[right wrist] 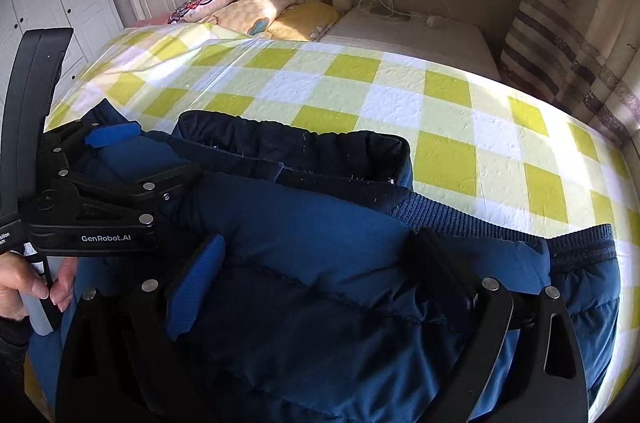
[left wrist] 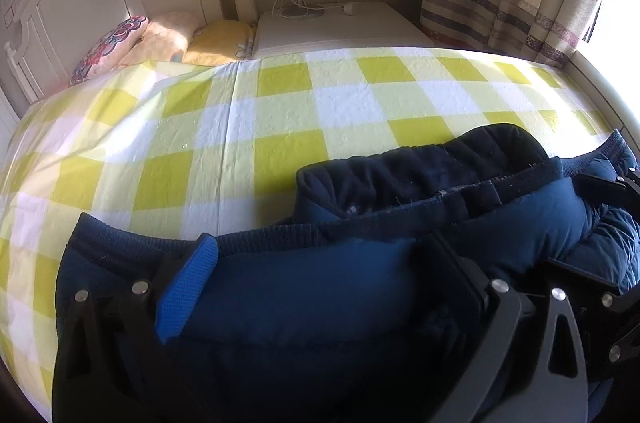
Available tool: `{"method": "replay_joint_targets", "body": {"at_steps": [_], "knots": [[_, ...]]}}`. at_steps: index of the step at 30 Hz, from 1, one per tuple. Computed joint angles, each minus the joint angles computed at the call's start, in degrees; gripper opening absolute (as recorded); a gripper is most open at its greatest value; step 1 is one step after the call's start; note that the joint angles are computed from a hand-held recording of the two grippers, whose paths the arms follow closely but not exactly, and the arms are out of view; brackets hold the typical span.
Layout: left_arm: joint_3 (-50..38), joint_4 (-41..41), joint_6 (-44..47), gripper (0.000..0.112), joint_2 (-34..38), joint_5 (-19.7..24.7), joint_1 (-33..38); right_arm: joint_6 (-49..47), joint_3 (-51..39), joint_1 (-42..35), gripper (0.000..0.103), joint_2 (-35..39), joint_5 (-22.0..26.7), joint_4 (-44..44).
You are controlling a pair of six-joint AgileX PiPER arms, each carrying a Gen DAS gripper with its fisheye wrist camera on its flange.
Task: Fold large clothes
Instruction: 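Lower the hem onto the collar end and open both grippers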
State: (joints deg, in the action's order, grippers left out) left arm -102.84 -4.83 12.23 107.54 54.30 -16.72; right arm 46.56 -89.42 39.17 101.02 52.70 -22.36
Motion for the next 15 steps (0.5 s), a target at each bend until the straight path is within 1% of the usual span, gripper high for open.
{"method": "replay_joint_targets", "body": {"at_steps": [1,2,4,5,6,8,9,10,11,12,13,14,15], "knots": [[0.1,0.3,0.5,0.101,-0.3,-0.2,0.1,0.7,-0.5,0.3,0.091,0.0,1.1,-1.0],[0.9,2.2,1.0,0.101,-1.2,-1.4,-0.1,0.5,-1.4,0.7,0.091,0.2,2.3,-2.1],[3.8,7.9,1.7,0.101,-3.6,-5.5,-0.2,-0.9,-1.8,0.9,0.091,-0.4,3.8,-3.4],[4.5,8.2,3.5,0.101,-4.3,-6.6,0.8,1.0,-2.3,1.4,0.091,-0.3,6.9,-6.4],[4.0,6.2,5.9,0.101,-4.3,-6.3,2.5,4.6,-0.5,1.6,0.092,-1.6,8.0,-10.7],[2.0,3.1,8.2,0.101,-2.7,-4.2,5.8,14.9,7.1,2.5,0.092,-8.3,5.8,-18.4],[0.8,0.6,9.1,0.101,-1.4,-2.9,7.4,18.5,9.5,2.0,0.093,-9.7,7.2,-20.7],[-1.0,-3.3,10.2,0.101,0.2,-0.7,9.2,19.9,11.0,0.4,0.095,-9.9,8.6,-20.8],[-2.5,-5.4,10.2,0.101,1.4,0.8,10.2,20.1,12.9,-2.0,0.096,-10.1,7.7,-18.5],[-3.3,-6.5,9.8,0.101,2.1,1.4,10.8,19.2,14.9,-5.4,0.098,-10.5,4.4,-14.0],[-3.4,-6.7,9.3,0.101,2.3,1.2,10.9,17.7,17.3,-8.6,0.098,-11.3,-0.2,-9.8],[-3.2,-6.5,8.7,0.101,2.4,1.0,10.8,16.8,18.3,-10.2,0.098,-11.8,-2.5,-7.9],[-3.3,-6.5,8.5,0.101,2.5,1.0,10.8,17.2,18.7,-10.4,0.098,-11.8,-3.2,-8.2]]}}
